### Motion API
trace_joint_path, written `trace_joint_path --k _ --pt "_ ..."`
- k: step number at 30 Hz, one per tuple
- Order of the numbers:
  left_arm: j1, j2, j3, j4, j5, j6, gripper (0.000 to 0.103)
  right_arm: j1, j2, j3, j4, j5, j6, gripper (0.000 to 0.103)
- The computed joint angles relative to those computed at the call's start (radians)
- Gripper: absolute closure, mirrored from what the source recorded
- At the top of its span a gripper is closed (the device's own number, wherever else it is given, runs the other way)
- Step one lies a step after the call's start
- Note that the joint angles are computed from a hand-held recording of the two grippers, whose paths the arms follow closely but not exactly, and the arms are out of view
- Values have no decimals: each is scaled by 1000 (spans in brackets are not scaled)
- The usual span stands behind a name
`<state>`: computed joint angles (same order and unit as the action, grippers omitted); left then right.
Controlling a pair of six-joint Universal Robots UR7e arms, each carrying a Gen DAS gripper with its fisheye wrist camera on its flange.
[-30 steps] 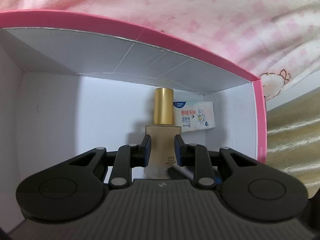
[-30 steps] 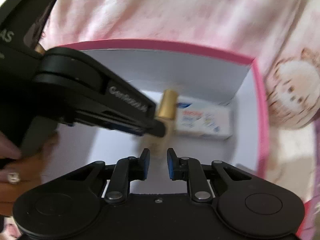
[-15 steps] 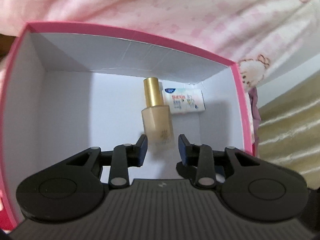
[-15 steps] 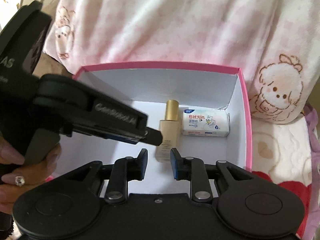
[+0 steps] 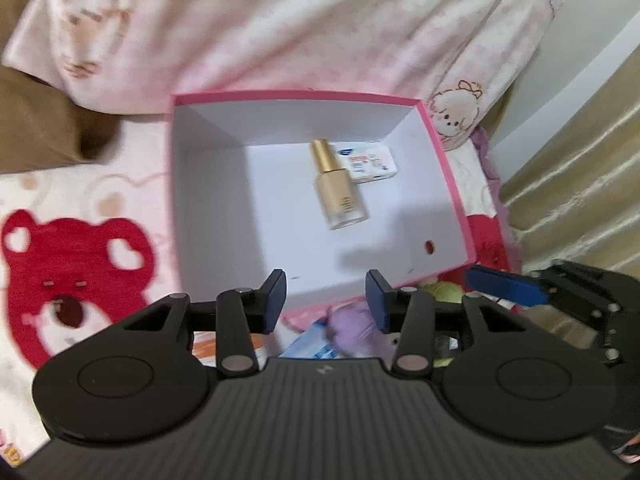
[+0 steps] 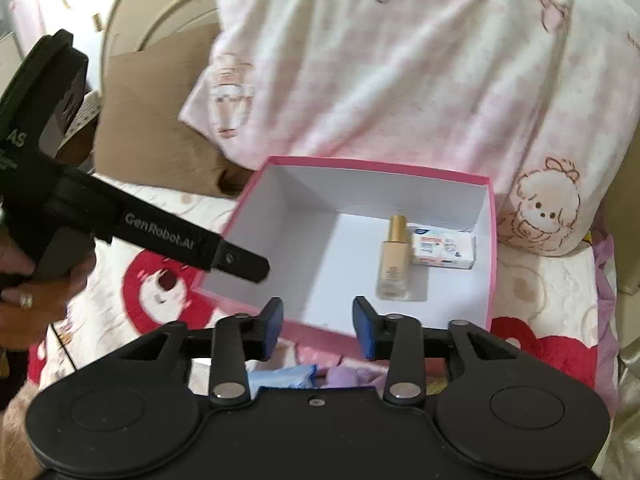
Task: Organize objects
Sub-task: 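Move the left gripper toward the orange makeup sponge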
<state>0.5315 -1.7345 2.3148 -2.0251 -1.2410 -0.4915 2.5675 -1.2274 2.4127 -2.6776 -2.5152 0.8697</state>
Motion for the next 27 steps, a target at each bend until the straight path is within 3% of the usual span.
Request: trace_joint_path --k 5,14,19,27 --pt "-97 -143 -6 173 51 -49 56 83 -8 -67 153 59 66 51" --pt "-175 -315 -6 324 16 -119 57 148 26 -166 287 176 80 48" --pt "-192 -392 7 385 -17 -155 57 163 66 -190 287 226 91 46" --pt "-195 -484 50 462 -59 -174 57 157 140 -171 187 298 96 43"
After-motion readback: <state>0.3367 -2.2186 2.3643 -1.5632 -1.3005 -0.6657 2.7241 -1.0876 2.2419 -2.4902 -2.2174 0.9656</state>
